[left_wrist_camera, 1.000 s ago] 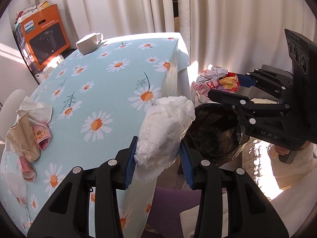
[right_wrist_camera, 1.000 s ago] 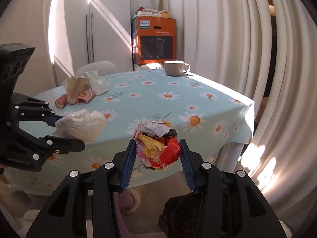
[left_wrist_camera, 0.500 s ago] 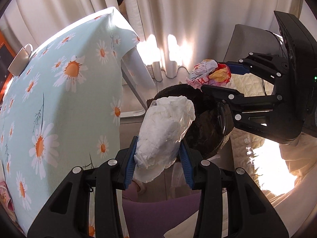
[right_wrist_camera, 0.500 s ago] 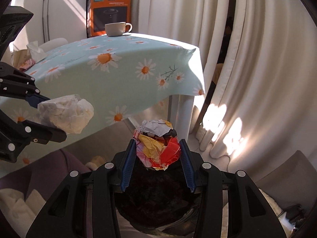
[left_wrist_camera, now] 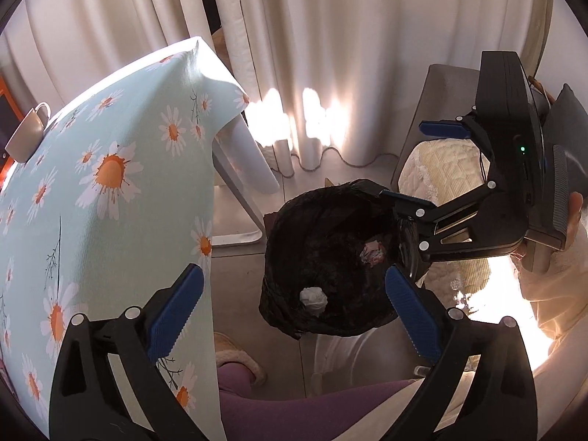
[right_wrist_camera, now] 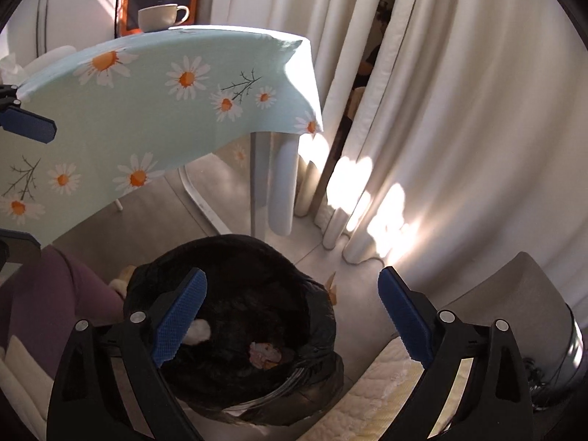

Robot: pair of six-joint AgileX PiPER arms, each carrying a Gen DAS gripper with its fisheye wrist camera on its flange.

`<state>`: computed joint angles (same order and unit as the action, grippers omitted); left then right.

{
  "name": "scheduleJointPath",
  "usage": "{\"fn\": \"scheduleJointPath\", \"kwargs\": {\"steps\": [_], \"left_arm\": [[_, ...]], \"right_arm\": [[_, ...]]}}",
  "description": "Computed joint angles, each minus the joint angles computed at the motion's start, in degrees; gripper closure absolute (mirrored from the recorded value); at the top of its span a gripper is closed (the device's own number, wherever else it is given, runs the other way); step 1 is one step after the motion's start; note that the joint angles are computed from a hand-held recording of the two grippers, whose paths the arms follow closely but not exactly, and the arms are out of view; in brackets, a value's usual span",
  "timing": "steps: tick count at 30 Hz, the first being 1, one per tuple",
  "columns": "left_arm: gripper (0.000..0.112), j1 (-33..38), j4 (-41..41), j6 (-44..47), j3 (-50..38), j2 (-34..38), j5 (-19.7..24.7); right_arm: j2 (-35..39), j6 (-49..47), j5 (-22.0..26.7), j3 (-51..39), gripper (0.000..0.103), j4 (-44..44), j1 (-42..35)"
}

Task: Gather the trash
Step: 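Carry both items to the black bin and open both grippers over it, then move both tools back over the table toward the remaining trash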

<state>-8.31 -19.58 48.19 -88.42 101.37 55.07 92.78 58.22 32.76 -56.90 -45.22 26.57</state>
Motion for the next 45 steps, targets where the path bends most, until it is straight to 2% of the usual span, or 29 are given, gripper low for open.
{"fn": "scheduleJointPath", "kwargs": {"steps": [8, 13, 17, 24, 38, 42, 45], "left_arm": [[0.015, 4.3, -4.7, 1.4, 1.8, -3.0, 1.0], [0.015, 8.2, -8.1, 4.4, 4.2, -7.4, 0.5], [0.015, 13.4, -11.7, 7.5, 5.5, -10.5, 2.0], [0.015, 25.1, -16.7, 12.8, 7.3, -15.2, 3.3], [0.015, 47.9, -25.1, 20.0, 3.9, -13.8, 9.3], [0.015, 52.8, -25.6, 20.5, 0.5, -11.6, 11.1], [0.015, 55.9, -25.3, 19.3, -3.1, -9.5, 12.2]], "right_arm": [[-2.0, -3.2, -2.6, -1.8, 0.013, 3.7, 0.7], [-2.9, -3.4, -1.1, -4.4, 0.013, 3.5, 5.0], [-3.9, -3.7, -1.8, -6.2, 0.013, 4.3, 7.7], [-2.7, -10.8, -3.9, -12.8, 0.012, 12.1, 11.4], [10.0, -19.3, 3.8, -37.8, 0.012, 17.3, 21.2], [15.4, -24.3, 7.1, -47.7, 0.012, 21.9, 22.4], [21.3, -28.5, 11.5, -58.6, 0.012, 25.4, 23.0]]}}
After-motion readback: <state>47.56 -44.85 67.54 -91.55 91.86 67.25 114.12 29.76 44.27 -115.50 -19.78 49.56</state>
